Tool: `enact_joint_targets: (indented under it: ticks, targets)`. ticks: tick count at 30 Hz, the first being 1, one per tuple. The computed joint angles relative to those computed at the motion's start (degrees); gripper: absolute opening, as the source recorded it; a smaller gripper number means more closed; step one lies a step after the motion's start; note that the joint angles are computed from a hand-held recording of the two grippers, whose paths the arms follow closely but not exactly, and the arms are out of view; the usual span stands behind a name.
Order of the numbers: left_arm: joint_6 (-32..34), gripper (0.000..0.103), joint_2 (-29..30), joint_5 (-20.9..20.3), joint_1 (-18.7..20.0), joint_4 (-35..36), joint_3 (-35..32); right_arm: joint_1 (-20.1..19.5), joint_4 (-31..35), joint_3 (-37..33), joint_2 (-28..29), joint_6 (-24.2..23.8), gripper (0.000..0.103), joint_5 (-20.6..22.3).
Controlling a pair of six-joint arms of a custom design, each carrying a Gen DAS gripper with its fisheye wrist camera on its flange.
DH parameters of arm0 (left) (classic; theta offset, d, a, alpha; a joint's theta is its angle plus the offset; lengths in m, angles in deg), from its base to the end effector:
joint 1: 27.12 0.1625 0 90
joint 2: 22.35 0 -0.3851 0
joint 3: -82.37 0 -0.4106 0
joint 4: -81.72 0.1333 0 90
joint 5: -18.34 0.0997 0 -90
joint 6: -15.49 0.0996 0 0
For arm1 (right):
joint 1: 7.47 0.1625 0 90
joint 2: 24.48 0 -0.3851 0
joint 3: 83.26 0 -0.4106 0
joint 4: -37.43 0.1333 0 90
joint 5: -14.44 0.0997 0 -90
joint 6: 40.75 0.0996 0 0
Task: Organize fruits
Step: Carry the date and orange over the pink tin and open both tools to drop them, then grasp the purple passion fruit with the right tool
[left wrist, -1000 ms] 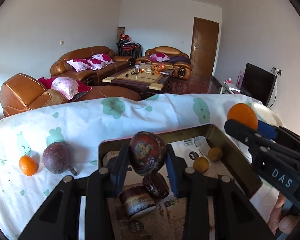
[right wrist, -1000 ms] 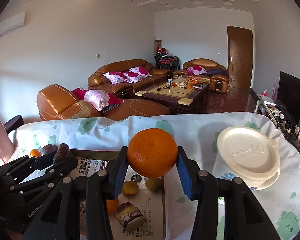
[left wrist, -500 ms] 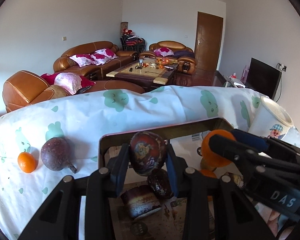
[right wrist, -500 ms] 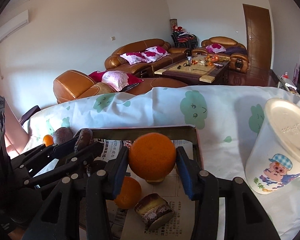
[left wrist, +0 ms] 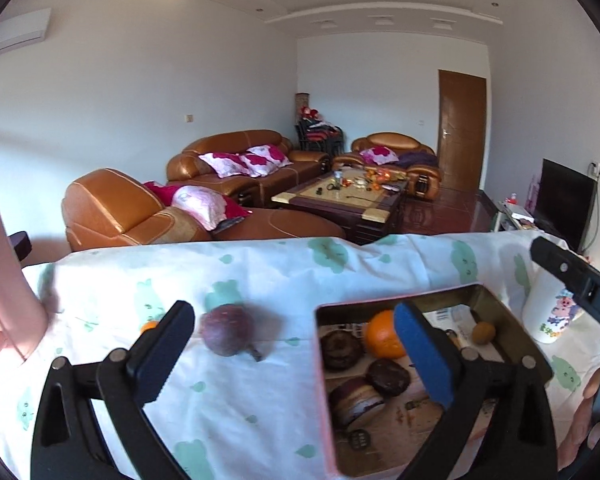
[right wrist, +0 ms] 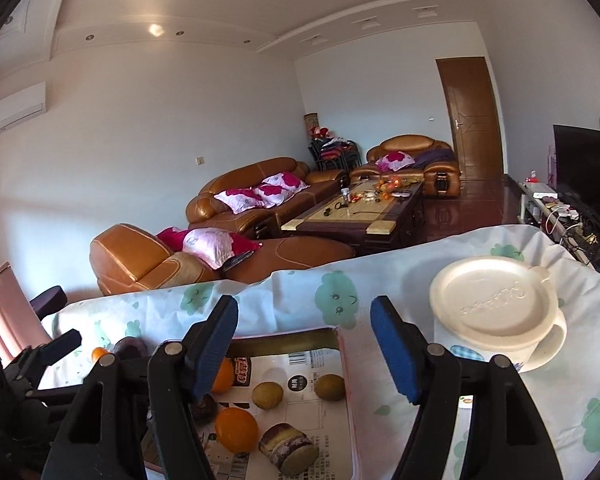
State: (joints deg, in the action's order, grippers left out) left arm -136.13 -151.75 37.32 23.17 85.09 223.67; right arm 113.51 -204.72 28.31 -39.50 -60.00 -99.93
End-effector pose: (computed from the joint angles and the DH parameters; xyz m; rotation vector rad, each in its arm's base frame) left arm 0.0713 -0.2702 0.2707 0.1765 1.8463 -1.3522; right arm 0.3139 -0.3437 -0.1146 0.8031 -2.3838 1.3660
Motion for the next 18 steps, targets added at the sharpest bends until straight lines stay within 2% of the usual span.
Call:
enact_joint_targets:
  ticks: [4, 7, 13, 18]
  targets:
    - [4.36, 0.102, -7.48, -2.41, 0.96, 0.58, 1.39, 0.38, -0.94, -1.06, 1.02, -0.76, 0.070, -2.64]
    - [6.94, 0.102, -10.76, -2.08, 3.92, 0.17, 1.86, 0.59, -1.16, -1.39, 1.64, -1.29, 0.070, -3.27]
    - [5.76, 0.102, -14.16, 0.00, 7.66, 3.54, 1.55, 2.23, -3.16, -2.80, 3.85, -3.14, 0.070, -5.92]
    - [1.20, 0.102, -13.11, 3.10, 10.76, 6.93, 0.18, 3.53, -2.36, -3.52, 4.98, -2.47, 0.070, -8.10]
